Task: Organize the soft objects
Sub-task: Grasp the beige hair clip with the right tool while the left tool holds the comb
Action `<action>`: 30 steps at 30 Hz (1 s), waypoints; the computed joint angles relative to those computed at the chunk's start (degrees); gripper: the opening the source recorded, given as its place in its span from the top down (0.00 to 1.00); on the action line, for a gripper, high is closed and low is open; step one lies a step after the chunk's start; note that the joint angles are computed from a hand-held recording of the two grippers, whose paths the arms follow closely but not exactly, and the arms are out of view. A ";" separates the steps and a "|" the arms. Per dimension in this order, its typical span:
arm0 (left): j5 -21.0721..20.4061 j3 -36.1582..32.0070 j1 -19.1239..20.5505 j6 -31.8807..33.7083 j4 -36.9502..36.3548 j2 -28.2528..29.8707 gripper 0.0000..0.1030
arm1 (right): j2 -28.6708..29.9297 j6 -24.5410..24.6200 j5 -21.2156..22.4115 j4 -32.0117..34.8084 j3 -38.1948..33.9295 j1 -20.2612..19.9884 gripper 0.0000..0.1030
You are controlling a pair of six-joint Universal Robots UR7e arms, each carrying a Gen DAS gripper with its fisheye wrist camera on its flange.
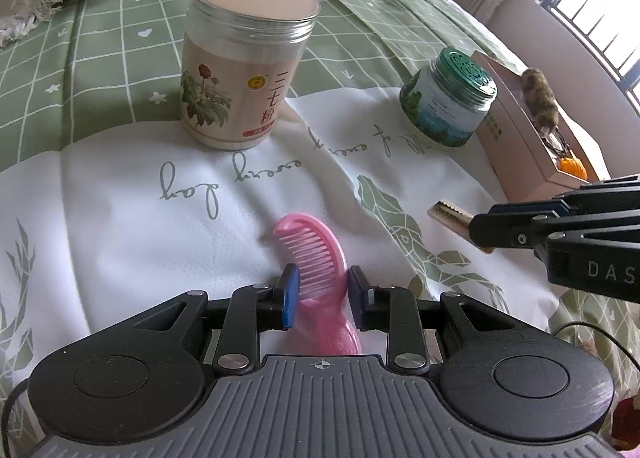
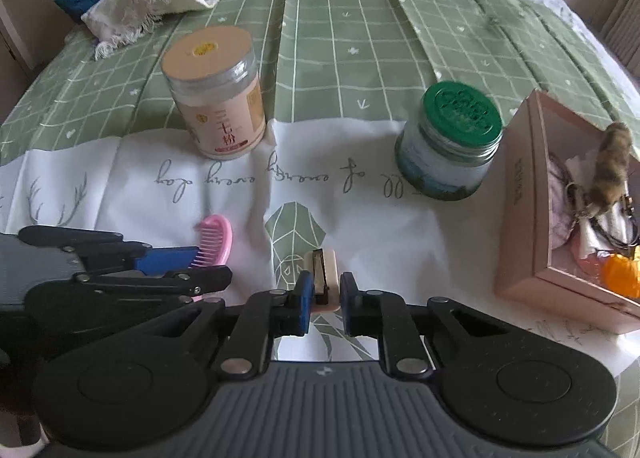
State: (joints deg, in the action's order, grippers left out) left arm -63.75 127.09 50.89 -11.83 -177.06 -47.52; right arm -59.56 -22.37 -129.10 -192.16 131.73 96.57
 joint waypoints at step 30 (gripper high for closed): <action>-0.68 -0.02 0.33 -0.22 0.44 -0.32 0.71 | 1.71 -2.87 1.05 -5.54 2.96 -4.47 0.61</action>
